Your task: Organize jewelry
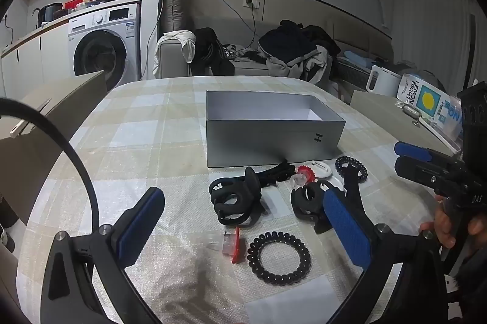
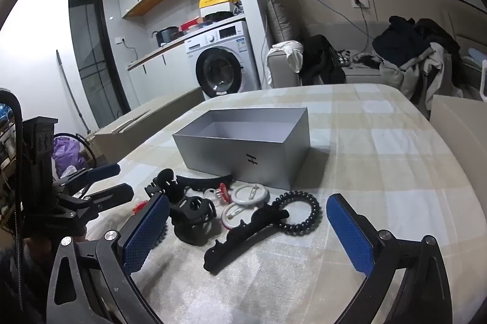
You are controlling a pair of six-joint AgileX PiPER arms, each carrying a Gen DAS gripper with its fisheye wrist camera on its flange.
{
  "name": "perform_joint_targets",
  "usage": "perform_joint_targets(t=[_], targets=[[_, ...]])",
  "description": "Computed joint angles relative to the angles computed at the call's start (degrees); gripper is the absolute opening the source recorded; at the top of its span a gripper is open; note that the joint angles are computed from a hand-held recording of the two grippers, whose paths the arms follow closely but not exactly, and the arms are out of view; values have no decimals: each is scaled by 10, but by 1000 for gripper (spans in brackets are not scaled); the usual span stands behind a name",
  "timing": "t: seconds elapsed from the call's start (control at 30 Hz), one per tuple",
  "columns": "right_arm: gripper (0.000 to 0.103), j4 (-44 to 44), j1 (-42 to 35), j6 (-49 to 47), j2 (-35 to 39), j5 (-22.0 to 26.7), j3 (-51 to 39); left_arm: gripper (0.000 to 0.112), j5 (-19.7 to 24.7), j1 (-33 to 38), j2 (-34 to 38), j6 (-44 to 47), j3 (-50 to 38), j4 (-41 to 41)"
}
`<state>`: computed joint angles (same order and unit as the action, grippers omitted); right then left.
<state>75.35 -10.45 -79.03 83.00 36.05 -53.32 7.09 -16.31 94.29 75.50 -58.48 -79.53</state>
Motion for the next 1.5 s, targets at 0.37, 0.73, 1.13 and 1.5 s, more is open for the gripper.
perform_joint_targets(t=[0.37,0.73,1.13,1.5], targets=[[103,-7,-7,9,3,9,-6,102,-12,-4,3,97,4,-92],[103,2,5,5,2,-4,2,102,-11,-4,3,108,5,-103],[103,-4,-4,9,4,7,-3,102,-12,-4,3,102,5,-98],[103,-6,-6,14,4,10,-5,102,-12,-4,3,108,5,-103]])
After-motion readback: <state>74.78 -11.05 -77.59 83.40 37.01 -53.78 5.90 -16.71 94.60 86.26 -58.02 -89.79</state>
